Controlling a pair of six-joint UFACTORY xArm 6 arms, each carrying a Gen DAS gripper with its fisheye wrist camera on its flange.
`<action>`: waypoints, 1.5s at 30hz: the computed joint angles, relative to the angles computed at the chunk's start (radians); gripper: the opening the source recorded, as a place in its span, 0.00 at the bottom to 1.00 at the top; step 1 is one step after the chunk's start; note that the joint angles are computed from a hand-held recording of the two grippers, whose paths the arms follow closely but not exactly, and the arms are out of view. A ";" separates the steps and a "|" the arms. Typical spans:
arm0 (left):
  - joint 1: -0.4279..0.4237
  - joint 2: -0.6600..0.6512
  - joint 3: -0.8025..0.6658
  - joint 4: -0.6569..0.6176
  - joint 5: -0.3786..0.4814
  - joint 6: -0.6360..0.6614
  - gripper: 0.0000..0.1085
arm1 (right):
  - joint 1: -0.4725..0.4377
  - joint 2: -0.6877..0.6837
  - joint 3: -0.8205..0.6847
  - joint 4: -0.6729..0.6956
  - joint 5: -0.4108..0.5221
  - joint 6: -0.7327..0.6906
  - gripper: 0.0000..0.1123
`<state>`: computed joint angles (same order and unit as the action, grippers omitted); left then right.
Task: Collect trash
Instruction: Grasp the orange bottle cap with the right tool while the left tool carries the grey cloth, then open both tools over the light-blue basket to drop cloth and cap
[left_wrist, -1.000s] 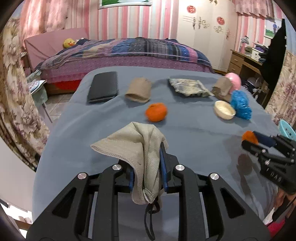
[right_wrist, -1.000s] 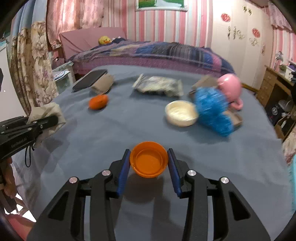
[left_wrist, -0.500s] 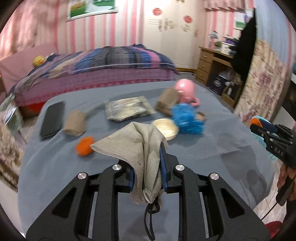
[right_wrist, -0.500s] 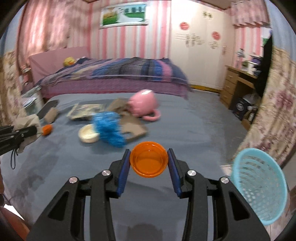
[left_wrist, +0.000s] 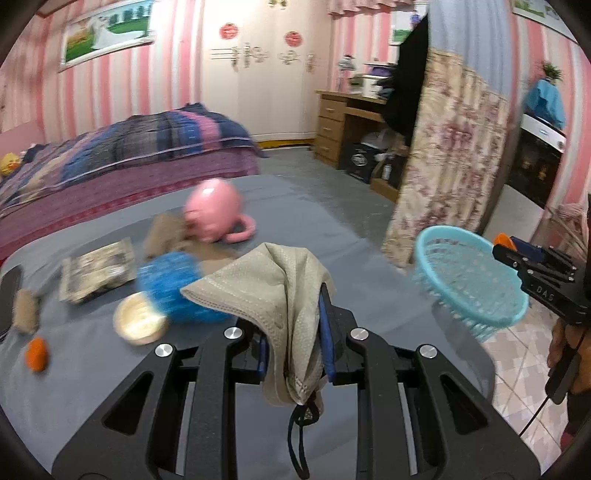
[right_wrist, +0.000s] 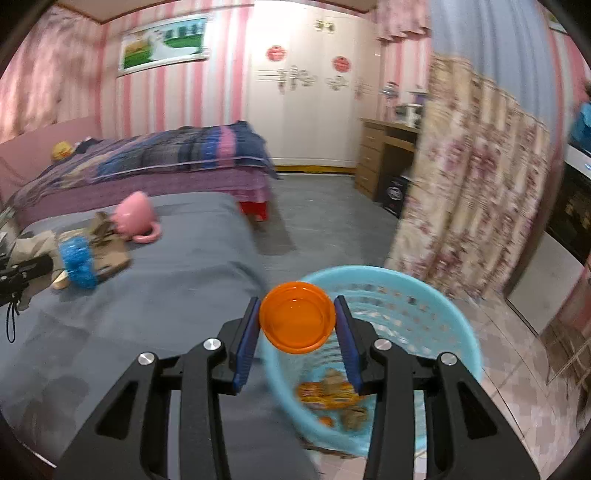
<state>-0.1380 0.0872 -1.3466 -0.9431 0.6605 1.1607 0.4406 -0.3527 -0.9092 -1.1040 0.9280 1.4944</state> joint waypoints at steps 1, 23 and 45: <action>-0.011 0.004 -0.004 0.001 0.004 -0.005 0.19 | -0.008 -0.016 0.014 0.001 0.003 0.005 0.36; -0.371 0.081 -0.051 0.010 -0.048 -0.037 0.20 | -0.190 -0.237 0.244 0.008 -0.014 0.056 0.36; -0.383 0.247 -0.233 0.147 -0.172 -0.213 0.86 | -0.270 -0.201 0.251 0.003 -0.121 0.066 0.36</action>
